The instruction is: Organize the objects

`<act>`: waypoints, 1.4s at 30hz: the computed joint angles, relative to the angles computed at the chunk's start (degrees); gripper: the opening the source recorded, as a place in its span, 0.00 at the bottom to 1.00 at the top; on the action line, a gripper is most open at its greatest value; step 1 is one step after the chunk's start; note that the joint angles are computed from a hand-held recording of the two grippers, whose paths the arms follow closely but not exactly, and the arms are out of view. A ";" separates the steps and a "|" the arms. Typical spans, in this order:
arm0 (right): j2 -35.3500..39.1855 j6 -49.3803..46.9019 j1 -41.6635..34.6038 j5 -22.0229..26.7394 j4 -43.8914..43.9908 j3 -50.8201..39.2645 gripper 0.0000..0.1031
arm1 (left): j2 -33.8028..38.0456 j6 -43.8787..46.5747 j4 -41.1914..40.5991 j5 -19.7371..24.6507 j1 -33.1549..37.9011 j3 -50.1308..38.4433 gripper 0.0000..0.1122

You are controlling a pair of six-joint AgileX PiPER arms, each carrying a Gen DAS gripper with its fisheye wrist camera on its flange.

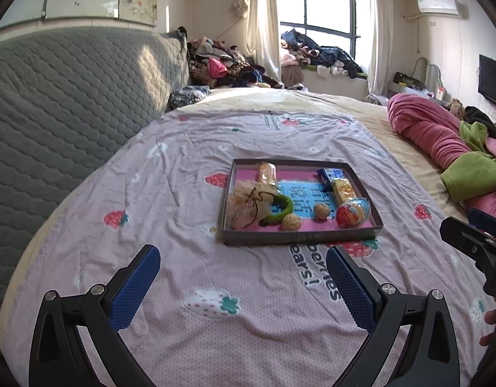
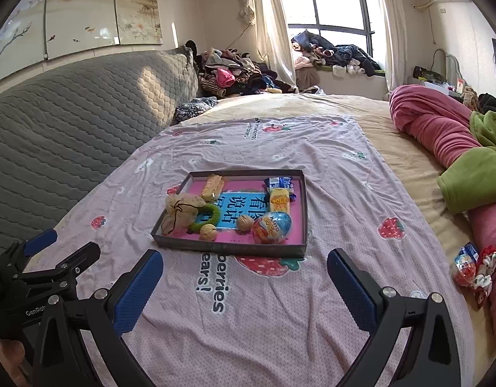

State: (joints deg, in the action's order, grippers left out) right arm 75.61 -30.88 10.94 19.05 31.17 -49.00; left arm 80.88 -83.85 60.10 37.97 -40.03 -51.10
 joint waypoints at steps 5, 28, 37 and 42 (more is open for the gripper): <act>0.37 -1.35 -0.64 -0.05 0.78 1.17 1.00 | 0.42 -1.66 0.65 0.78 -1.02 1.30 0.92; 0.53 -5.32 -0.56 -3.66 3.20 6.96 1.00 | 2.51 -6.80 3.33 0.39 -2.48 5.01 0.92; 1.78 -6.18 -0.41 -5.41 3.64 8.24 1.00 | 3.98 -8.40 3.99 -0.93 -2.16 5.83 0.92; 2.56 -7.72 -0.19 -6.20 5.19 8.71 1.00 | 4.80 -8.51 4.14 -1.07 -2.21 5.52 0.92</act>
